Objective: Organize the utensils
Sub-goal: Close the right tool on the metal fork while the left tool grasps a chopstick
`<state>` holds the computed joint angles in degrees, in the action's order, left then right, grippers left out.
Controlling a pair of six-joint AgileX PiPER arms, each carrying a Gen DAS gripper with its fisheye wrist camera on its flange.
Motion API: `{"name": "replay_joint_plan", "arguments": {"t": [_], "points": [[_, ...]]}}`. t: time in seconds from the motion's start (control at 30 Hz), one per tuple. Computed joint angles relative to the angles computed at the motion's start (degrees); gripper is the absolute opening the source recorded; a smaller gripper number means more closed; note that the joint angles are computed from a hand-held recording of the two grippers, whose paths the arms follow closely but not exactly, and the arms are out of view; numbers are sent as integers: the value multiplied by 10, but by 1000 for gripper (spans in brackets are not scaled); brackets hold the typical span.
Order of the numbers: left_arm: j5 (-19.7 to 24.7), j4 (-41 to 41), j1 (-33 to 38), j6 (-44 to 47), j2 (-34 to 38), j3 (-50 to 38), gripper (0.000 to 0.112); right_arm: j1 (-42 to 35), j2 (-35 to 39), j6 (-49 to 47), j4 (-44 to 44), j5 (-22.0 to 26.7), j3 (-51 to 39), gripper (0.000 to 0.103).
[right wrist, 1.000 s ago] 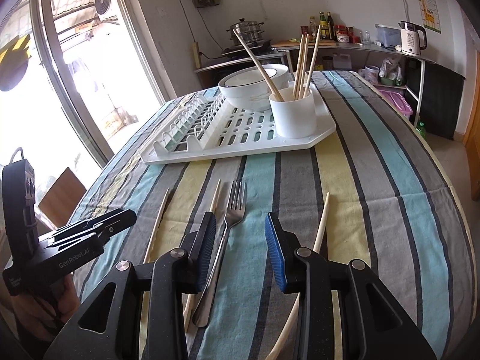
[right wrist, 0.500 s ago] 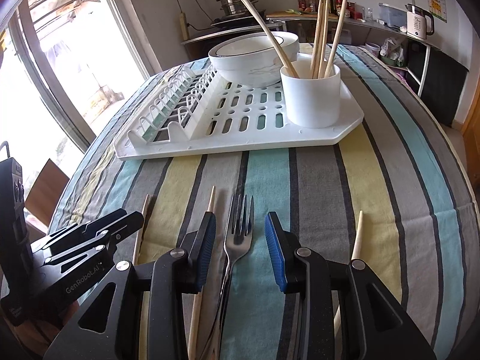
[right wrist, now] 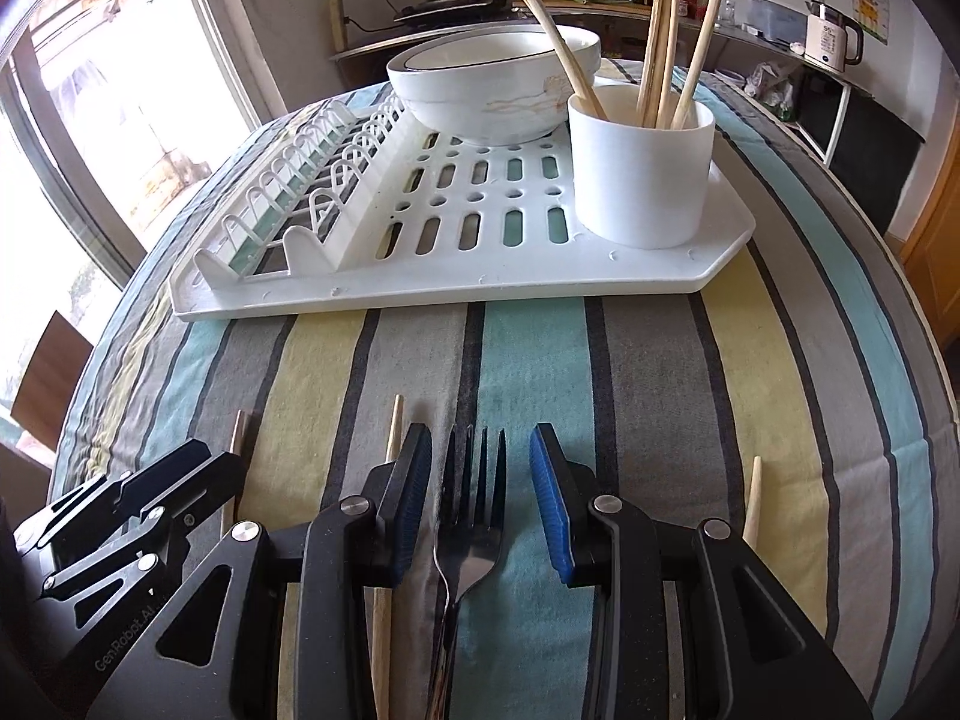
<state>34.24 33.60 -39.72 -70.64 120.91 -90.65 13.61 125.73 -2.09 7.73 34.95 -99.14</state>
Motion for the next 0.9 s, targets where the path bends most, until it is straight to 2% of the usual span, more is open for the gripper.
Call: {"name": "replay_joint_plan", "arguments": {"t": [0.13,0.27,0.3,0.37,0.43,0.5,0.67,0.9], "points": [[7,0,-1,3,4,-7,31,10,9,39,-45,15,-20,35],[41,-9,-5,20,20,-40,31,23,12,78,-91,21,-27,35],[52,-9,-8,25,24,-50,31,25,11,87,-101,19,-24,33],[69,-8,-11,31,33,-66,31,27,10,95,-108,16,-21,23],[83,-5,-13,32,40,-78,28,26,10,92,-104,16,-22,21],[95,0,-15,30,47,-88,20,25,8,84,-98,14,-18,21],[102,-10,-13,48,56,-106,7,17,1,53,-62,7,-7,21],[97,-25,-11,69,56,-115,6,1,-28,7,-14,-13,28,21]]}}
